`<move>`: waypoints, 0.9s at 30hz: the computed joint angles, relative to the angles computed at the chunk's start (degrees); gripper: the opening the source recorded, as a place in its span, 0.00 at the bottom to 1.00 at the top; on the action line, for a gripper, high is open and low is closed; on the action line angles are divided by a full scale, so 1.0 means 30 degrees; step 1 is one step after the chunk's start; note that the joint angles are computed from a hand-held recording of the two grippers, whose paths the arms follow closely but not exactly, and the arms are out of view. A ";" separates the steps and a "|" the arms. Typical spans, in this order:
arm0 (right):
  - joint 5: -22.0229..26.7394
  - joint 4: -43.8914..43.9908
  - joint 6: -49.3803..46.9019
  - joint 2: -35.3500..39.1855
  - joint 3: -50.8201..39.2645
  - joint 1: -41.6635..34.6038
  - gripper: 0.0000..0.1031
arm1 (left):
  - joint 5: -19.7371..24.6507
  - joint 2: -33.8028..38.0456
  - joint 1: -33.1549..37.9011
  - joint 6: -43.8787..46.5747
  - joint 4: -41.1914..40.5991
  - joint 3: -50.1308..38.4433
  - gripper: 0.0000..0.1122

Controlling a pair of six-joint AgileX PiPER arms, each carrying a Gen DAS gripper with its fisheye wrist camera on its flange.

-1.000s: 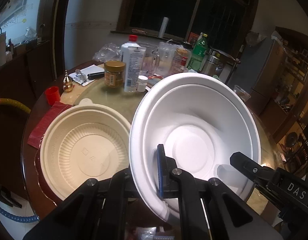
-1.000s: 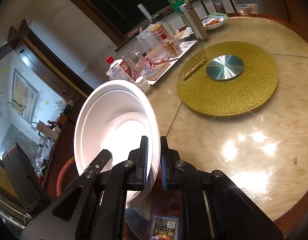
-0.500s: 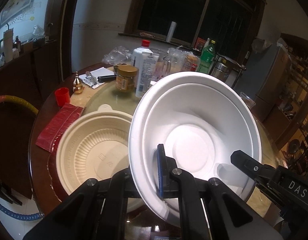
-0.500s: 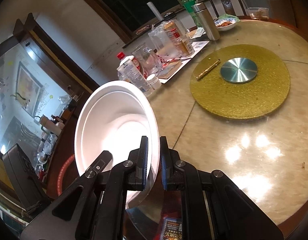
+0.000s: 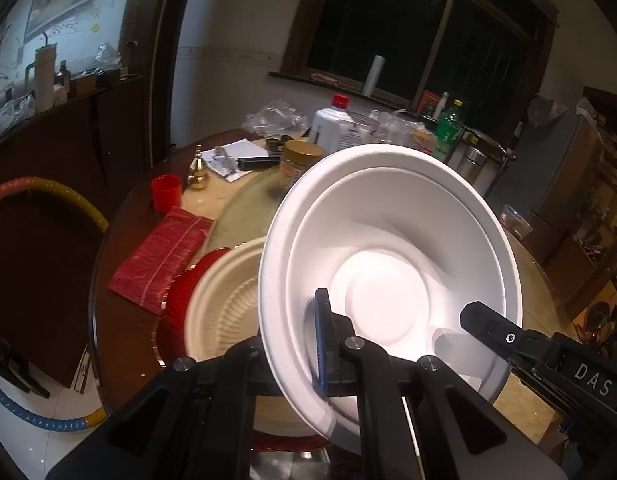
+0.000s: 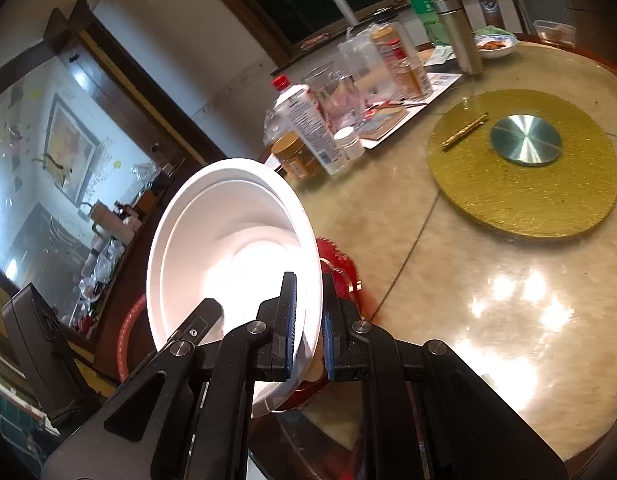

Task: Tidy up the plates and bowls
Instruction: 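Lower the white bowl with both grippers onto the beige bowl stack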

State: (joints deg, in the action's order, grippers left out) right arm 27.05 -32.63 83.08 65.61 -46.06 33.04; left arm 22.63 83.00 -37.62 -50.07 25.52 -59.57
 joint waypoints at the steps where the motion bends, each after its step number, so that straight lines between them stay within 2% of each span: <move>1: -0.0053 0.0121 -0.0171 0.0283 -0.0212 0.0102 0.11 | -0.0021 -0.0080 0.0135 0.0021 -0.0022 0.0107 0.05; 9: -0.0537 0.1566 -0.1919 0.2564 -0.1775 0.0534 0.11 | 0.0039 -0.0565 0.1608 0.0775 -0.0788 0.0702 0.05; 13: -0.1062 0.3569 -0.3849 0.3352 -0.1974 0.0074 0.11 | -0.0029 -0.0241 0.2164 0.1771 -0.1777 0.0816 0.05; 21: -0.1370 0.6864 -0.6926 0.4074 -0.2124 -0.0653 0.11 | 0.0074 0.0349 0.2674 0.3317 -0.3190 0.0880 0.05; 27: -0.1194 0.7136 -0.7163 0.4053 -0.2241 -0.0638 0.11 | 0.0043 0.0248 0.2728 0.3419 -0.3220 0.0987 0.05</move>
